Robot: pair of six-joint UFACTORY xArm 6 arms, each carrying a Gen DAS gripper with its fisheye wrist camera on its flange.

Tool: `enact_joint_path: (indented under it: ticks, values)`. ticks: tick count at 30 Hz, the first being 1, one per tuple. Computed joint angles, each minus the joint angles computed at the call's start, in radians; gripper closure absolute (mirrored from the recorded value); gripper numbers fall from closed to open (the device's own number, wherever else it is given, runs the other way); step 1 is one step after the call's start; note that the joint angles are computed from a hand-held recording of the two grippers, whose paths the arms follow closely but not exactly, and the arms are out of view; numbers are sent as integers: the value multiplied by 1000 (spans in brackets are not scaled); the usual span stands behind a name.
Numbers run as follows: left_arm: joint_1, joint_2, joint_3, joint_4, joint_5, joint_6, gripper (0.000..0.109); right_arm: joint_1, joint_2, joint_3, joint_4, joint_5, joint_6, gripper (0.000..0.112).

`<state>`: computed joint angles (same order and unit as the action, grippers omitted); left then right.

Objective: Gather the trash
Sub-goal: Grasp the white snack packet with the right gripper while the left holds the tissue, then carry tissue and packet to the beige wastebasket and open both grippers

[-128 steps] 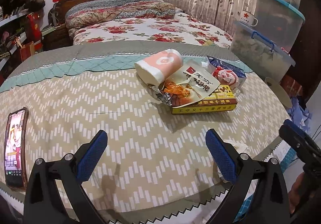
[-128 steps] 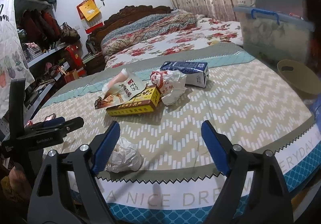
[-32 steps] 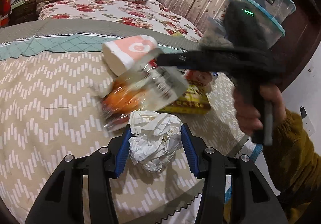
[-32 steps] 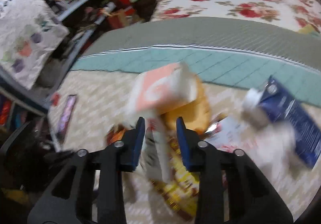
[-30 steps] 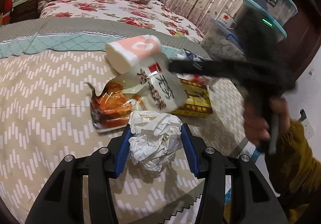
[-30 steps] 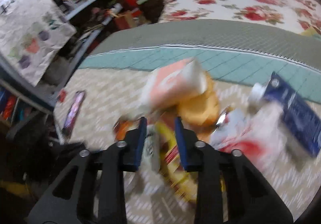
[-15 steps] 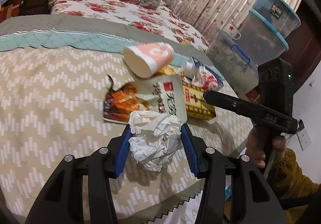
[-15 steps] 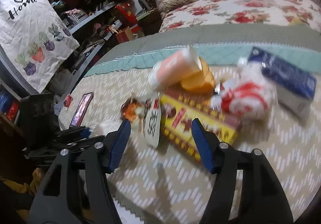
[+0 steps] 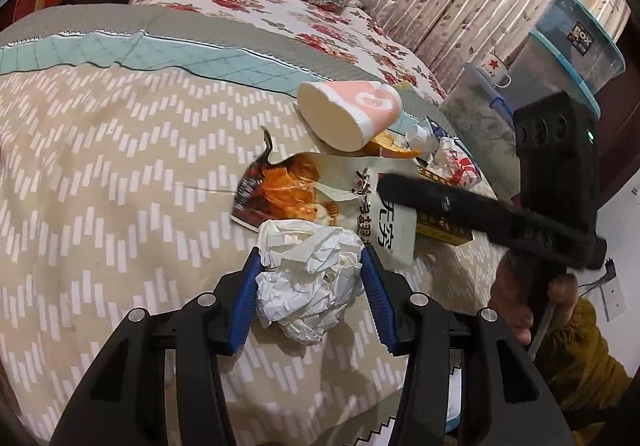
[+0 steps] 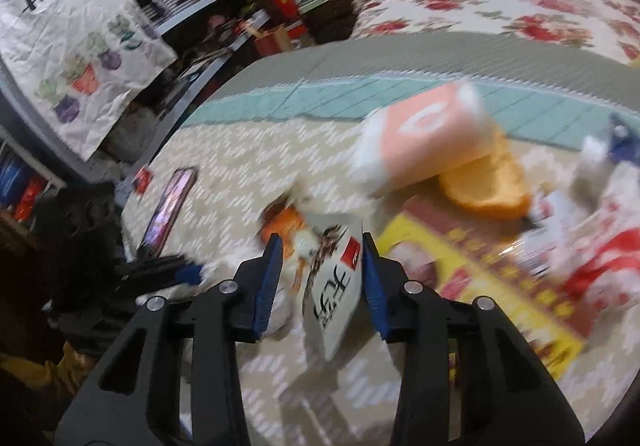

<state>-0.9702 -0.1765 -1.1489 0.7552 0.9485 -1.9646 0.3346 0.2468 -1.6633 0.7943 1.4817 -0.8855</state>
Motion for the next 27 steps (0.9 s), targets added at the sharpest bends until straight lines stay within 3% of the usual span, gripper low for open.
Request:
enact_joint_path:
  ticks: [4,6,7,13,17,22,27]
  values:
    - [-6,0,4,11,0,-8,62,5,-25,44,-6,32,-14,72]
    - [-7,6,-1,7,5,-2,62,9,-24,56,-10,50,1,84]
    - [-10,9,-8,6,15,2,62,2,-27,64,5,59,3,97]
    - [-39,-15,2,49,9,-43,62,-53,-109,149,95,34,-4,98]
    - [-49,-4,-44,90,9,-32,62,-136,-180,198,181,48,-37,98]
    - [-26,106,-214,80,-5,128,62,-266,-238,251,230,5,-57,98]
    - [40,329,-496,-63,-74,418,62,-430,-245,286,247,-56,-55,98]
